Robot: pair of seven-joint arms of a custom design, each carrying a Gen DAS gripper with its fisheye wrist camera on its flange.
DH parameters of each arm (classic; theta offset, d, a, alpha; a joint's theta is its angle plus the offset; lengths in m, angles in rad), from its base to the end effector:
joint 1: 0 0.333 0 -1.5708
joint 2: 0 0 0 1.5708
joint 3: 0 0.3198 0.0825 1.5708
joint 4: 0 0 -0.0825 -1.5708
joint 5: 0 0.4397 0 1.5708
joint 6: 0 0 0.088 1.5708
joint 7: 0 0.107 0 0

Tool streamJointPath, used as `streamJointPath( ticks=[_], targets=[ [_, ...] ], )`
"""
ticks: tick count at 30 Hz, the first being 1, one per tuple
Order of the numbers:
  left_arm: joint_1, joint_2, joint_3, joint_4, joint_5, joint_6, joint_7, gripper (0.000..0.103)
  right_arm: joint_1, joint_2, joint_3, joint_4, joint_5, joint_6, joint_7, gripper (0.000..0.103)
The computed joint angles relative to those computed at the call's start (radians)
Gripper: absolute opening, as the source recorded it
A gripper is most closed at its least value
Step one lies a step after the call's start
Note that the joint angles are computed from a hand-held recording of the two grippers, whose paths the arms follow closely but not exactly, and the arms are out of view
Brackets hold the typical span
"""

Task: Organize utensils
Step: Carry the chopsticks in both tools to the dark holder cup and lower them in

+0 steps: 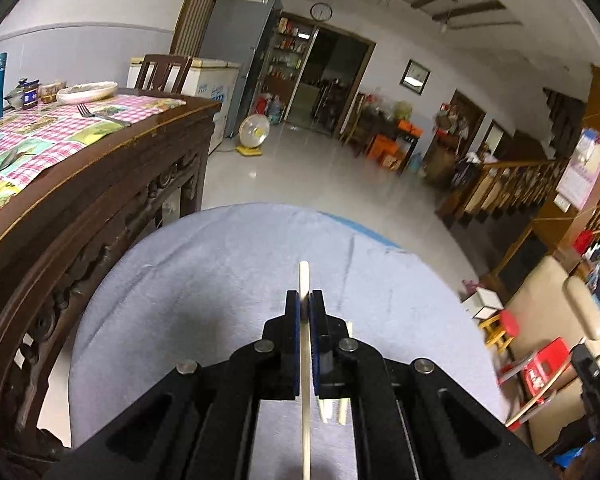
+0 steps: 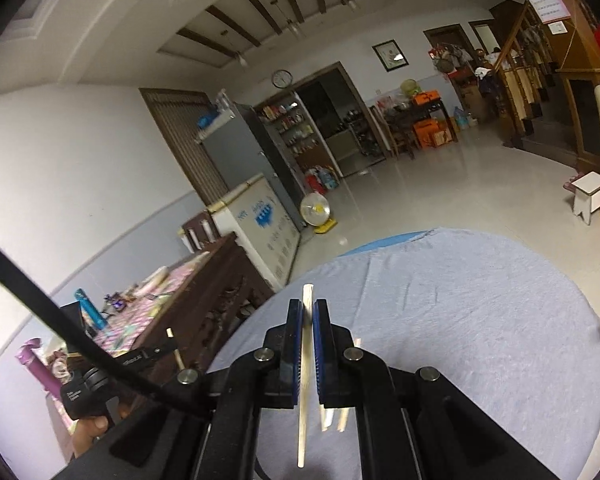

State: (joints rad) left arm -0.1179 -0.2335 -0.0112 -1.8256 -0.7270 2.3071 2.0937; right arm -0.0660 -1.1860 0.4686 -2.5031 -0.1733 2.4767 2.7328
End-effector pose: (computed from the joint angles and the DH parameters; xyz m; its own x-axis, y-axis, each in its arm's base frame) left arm 0.5776 -0.0893 0.7183 -0.4719 -0.8173 0.3308 -0.6542 0.0730 -0.7528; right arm 0.2668 0.2073 0.7078 -0.3199 -0.8266 -0.4630 -0.2083 0.5381 -0.8168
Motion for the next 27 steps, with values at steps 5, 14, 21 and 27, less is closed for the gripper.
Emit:
streamJointPath(
  ticks=[5, 14, 21, 27],
  targets=[
    [-0.018, -0.081, 0.031, -0.066, -0.077, -0.009, 0.054, 0.004, 0.009, -0.036, 0.053, 0.028, -0.012, -0.032, 0.02, 0.006],
    [-0.086, -0.22, 0.074, -0.217, -0.133, 0.054, 0.123, 0.004, 0.032, -0.039, 0.126, 0.059, -0.03, -0.079, 0.04, 0.006],
    [-0.163, -0.31, 0.108, -0.348, -0.19, 0.173, 0.211, 0.004, 0.051, 0.001, 0.174, 0.072, -0.064, -0.111, 0.047, 0.006],
    [-0.214, -0.351, 0.127, -0.421, -0.204, 0.247, 0.271, 0.004, 0.069, 0.033, 0.189, 0.07, -0.101, -0.12, 0.061, 0.006]
  ],
)
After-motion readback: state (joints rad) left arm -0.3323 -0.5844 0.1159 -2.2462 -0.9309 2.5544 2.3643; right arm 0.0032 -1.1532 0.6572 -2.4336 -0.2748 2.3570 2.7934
